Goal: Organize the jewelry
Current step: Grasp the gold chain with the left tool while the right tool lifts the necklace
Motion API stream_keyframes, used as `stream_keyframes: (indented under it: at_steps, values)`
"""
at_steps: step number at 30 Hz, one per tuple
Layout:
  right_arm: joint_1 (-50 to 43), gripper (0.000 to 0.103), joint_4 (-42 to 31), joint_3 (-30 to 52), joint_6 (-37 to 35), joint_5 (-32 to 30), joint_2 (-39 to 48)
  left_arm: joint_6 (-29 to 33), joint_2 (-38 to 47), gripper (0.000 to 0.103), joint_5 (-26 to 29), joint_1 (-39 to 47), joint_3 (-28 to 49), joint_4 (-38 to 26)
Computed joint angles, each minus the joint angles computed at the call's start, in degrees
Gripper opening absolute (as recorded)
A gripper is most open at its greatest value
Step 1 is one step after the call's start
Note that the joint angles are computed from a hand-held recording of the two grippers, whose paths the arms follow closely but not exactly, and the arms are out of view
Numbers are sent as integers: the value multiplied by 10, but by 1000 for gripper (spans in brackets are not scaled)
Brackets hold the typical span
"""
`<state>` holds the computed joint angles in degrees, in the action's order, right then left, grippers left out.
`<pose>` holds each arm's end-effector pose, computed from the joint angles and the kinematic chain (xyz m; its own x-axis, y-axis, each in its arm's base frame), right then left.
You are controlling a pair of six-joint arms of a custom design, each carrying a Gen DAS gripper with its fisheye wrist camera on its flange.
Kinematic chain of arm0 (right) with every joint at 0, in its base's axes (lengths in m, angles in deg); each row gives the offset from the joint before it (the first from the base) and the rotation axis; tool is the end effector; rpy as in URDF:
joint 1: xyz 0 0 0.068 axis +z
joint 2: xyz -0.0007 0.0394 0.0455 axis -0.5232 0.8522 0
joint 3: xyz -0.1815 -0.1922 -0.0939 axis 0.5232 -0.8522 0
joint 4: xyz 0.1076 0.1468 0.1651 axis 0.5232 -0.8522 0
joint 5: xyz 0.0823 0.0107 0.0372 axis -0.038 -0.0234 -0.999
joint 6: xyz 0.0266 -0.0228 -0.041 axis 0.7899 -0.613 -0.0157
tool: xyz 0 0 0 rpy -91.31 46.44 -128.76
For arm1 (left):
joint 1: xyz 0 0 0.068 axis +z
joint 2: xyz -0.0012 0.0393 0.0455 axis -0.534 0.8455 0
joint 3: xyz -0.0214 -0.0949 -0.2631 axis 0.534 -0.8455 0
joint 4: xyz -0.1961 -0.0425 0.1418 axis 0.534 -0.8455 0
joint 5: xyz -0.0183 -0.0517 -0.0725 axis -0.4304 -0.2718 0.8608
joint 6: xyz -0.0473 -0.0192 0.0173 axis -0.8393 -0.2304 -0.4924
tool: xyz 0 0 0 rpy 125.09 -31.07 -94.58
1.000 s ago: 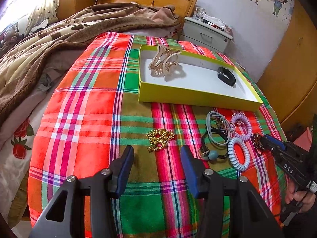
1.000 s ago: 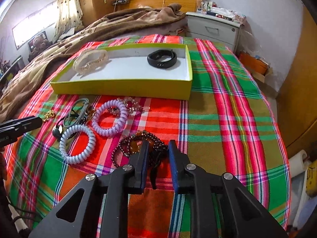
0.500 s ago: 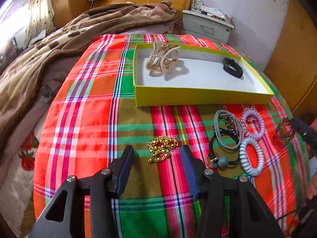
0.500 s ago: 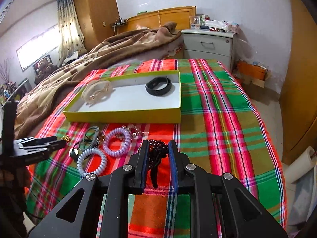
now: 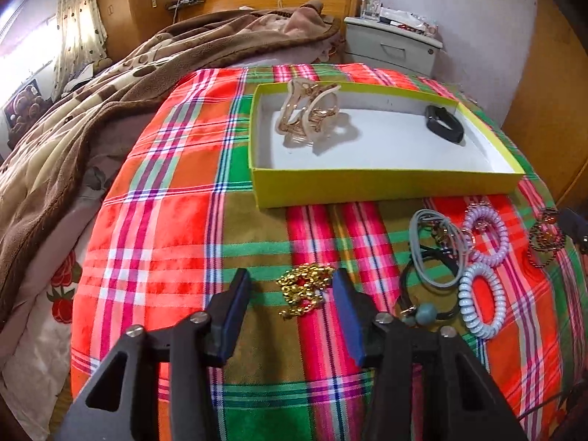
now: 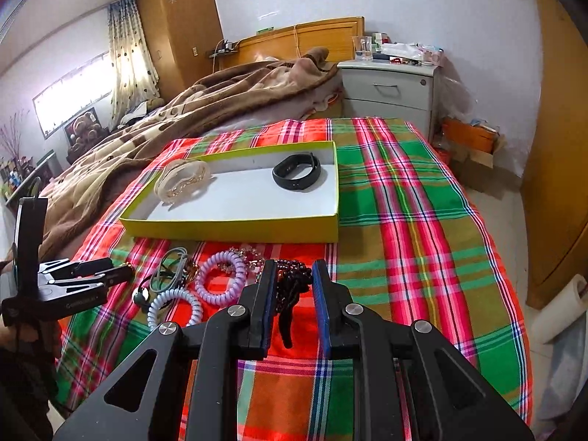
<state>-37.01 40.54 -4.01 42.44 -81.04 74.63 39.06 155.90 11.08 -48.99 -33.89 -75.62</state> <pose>0.1396 -0.0061 0.1311 -0.6498 0.0841 -0.7555 -0.0455 0.9878 0.1490 0.1922 -0.0555 0.1205 -0.8050 0.1319 -0.5785 0.1685 0.9857 -0.0097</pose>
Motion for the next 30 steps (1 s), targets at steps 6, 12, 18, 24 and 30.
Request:
stream_keyframes:
  at_steps: [6, 12, 18, 24, 30]
  values:
    - [1, 20, 1, -1, 0, 1, 0, 2, -6, 16, 15, 2, -7, 10]
    - [5, 20, 12, 0, 3, 6, 12, -3, -20, 5, 24, 7, -13, 11]
    - [7, 20, 9, -1, 6, 10, 3, -8, -29, 5, 32, 8, -13, 5]
    - [4, 20, -6, 0, 4, 8, -15, -9, -61, 5, 40, 13, -14, -12]
    - [2, 20, -27, 6, 4, 4, -37, -10, -97, 5, 53, 21, -8, -40]
